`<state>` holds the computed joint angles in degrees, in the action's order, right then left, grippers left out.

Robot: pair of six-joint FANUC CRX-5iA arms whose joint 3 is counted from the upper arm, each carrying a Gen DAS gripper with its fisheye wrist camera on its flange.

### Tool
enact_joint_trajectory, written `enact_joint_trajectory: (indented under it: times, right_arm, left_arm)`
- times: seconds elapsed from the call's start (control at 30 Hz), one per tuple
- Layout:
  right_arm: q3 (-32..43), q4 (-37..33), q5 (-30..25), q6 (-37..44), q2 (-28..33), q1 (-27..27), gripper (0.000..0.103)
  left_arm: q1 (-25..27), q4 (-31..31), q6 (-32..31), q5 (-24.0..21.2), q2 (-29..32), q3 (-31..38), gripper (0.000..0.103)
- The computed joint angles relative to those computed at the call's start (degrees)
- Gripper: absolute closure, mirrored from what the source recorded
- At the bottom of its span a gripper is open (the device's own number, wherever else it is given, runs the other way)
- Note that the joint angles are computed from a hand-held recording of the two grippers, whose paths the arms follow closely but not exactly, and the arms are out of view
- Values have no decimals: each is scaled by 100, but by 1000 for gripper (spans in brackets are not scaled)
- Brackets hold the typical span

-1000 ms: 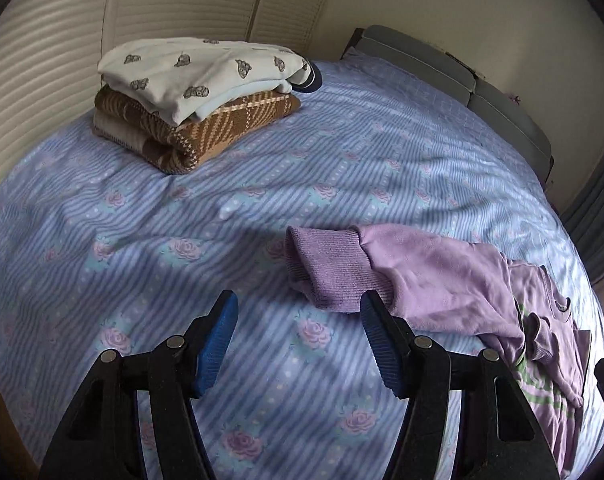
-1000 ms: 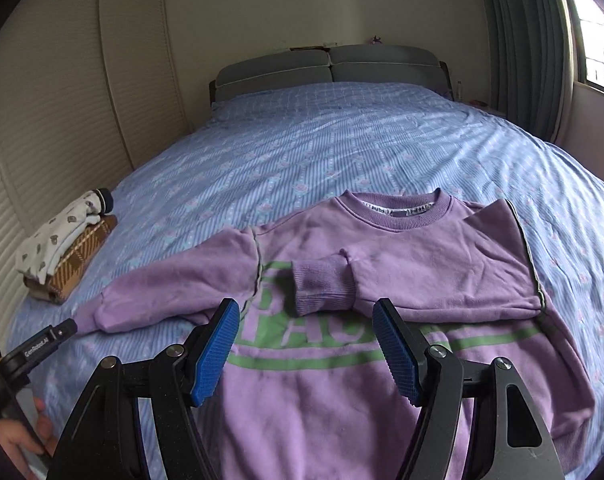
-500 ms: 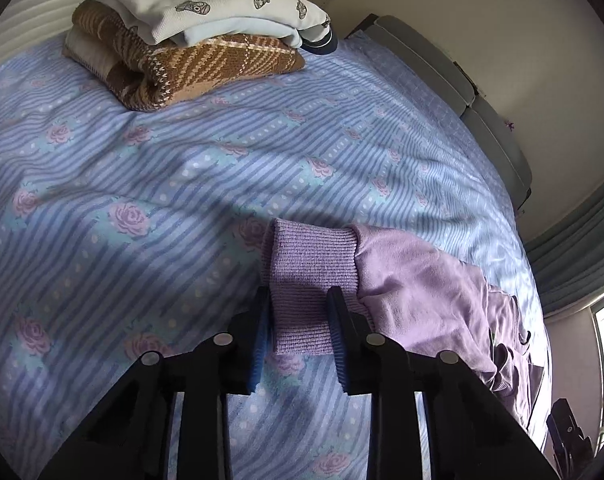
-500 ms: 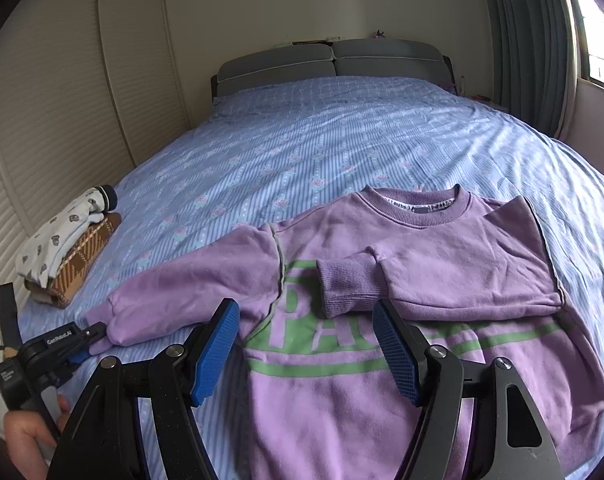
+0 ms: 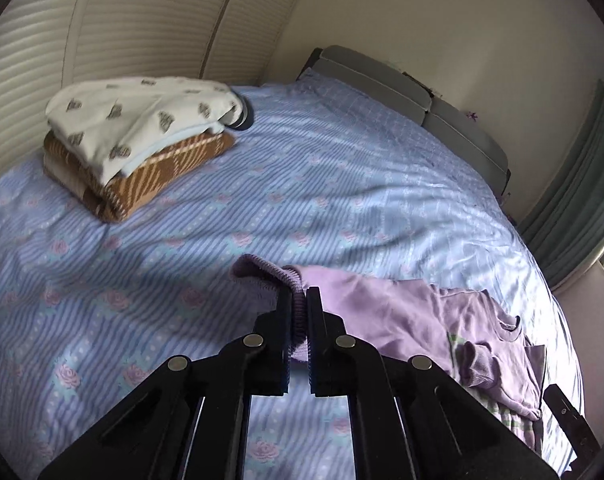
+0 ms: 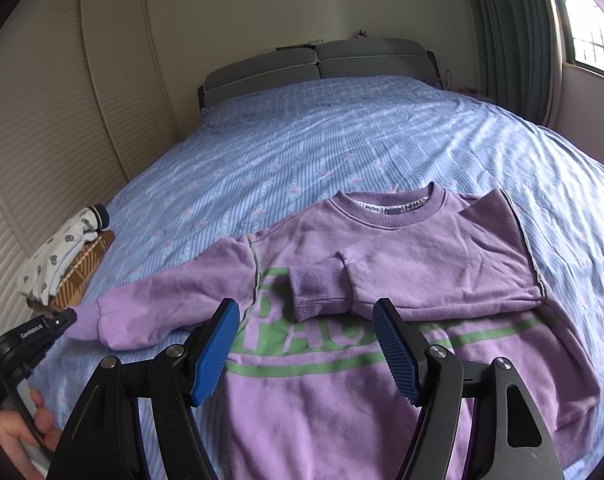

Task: Fold small clothes

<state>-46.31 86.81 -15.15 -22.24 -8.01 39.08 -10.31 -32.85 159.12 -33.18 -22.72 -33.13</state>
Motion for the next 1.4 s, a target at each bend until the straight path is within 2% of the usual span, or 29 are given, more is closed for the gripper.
enact_joint_trajectory:
  times: [0.13, 0.37, 0.5, 0.67, 0.77, 0.9, 1.07, 1.13, 1.17, 1.2, 1.3, 1.4]
  right_arm:
    - [-151, -19, 141, -8, -311, -367, 33]
    - [-423, -161, 342, 184, -877, -1324, 33]
    - [-482, -377, 466, 490, -1002, -1938, 33]
    - [-480, -769, 675, 927, -986, -2618, 33]
    - [-452, -1126, 739, 1285, -890, -2857, 33]
    - [-436, -1446, 799, 1635, -738, -3042, 33]
    - [-458, -1624, 935, 1865, -572, -3221, 33]
    - [-444, -1789, 956, 2006, -502, -3211, 33]
    - [-441, -1844, 964, 2045, -472, -3204, 33]
    - [-450, -1853, 979, 2039, -450, -3206, 33]
    - [-401, -2338, 902, 2386, -400, -3030, 33]
    - [-421, -2202, 990, 2356, -422, -3039, 33]
  left_arm:
    - [-957, -807, 448, -477, 518, 925, 95]
    - [-1852, -1158, 231, -548, 1759, 2415, 95]
    - [-2078, -811, -308, -306, 2517, 3131, 95]
    - [-2325, -240, -1216, -215, 3536, 4027, 95]
    - [-2415, 132, -1717, -207, 4080, 4449, 95]
    - [-2597, 294, -1978, -421, 4663, 4935, 95]
    - [-2667, 535, -2316, -565, 5053, 5187, 94]
    - [-2708, 521, -2331, -657, 5097, 5231, 80]
    - [-2726, 531, -2334, -646, 5094, 5217, 64]
    - [-2733, 533, -2344, -635, 5070, 5191, 52]
    - [-2788, 423, -2283, -677, 4925, 5085, 42]
    - [-2837, 135, -1928, -735, 4583, 4777, 33]
